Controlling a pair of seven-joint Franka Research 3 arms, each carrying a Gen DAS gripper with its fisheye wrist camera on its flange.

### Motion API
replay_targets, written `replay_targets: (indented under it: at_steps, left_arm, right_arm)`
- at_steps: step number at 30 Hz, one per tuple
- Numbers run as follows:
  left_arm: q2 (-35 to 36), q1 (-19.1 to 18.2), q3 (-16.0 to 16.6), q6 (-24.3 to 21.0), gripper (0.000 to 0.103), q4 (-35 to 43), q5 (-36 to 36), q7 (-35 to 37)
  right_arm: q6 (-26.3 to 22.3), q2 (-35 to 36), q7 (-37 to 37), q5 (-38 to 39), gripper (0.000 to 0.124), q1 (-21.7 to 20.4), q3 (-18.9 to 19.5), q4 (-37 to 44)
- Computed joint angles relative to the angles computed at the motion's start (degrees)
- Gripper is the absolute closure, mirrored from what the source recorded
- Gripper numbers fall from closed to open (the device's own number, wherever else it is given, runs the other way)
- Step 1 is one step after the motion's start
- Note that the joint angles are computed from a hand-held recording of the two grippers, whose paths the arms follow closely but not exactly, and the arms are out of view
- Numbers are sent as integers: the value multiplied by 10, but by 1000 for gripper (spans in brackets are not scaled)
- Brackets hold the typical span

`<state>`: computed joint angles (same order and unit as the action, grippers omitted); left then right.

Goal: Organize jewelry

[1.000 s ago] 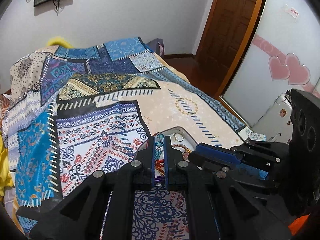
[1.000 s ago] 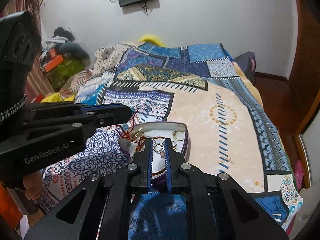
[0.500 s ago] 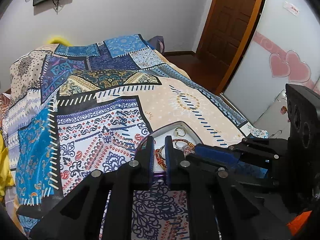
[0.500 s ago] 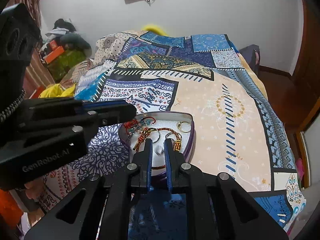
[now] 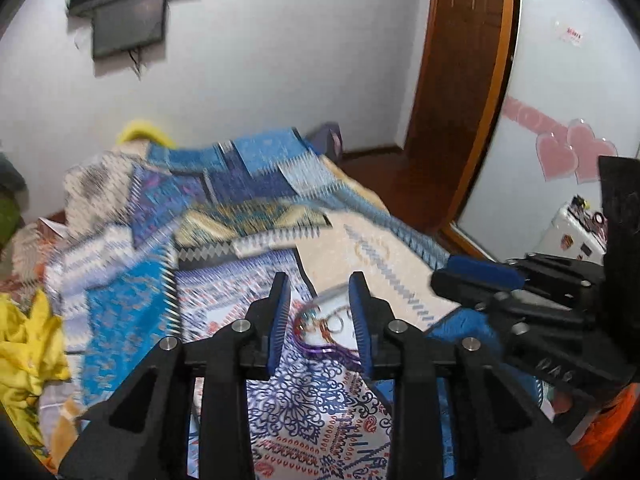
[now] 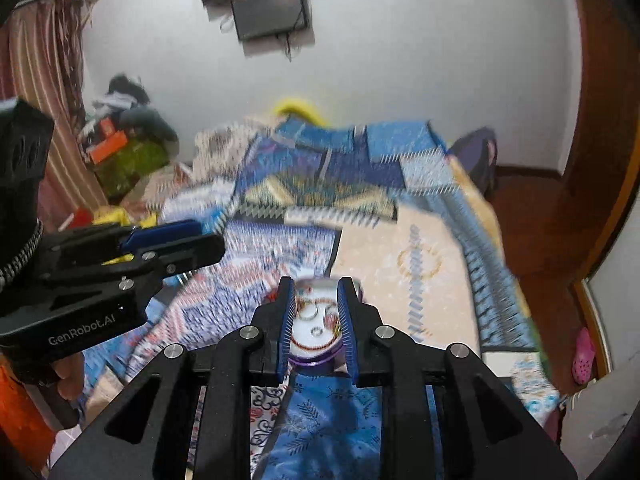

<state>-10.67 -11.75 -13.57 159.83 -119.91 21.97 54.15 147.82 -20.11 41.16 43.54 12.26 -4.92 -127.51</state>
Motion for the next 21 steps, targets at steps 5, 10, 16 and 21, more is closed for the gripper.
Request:
replay_targets:
  at_steps: [5,10,16,21]
  left_arm:
    - [-73,33,-35,13,73,-23,91,-93]
    - [-163,87,-85,38,61,-55,168,-190]
    - [-275,148,-137,55,48,-94,223,-283]
    - [-331,163,-153,53,25,-116,227,-305]
  right_arm:
    - [24,-75,-31,42,104,18,-14,-25]
    - [93,-178,-84,91,104,64,-30,-72]
    - [208,-282,-114,116,104,130,-35,-131]
    - [281,-309,-103,112,77,179,-42,-158]
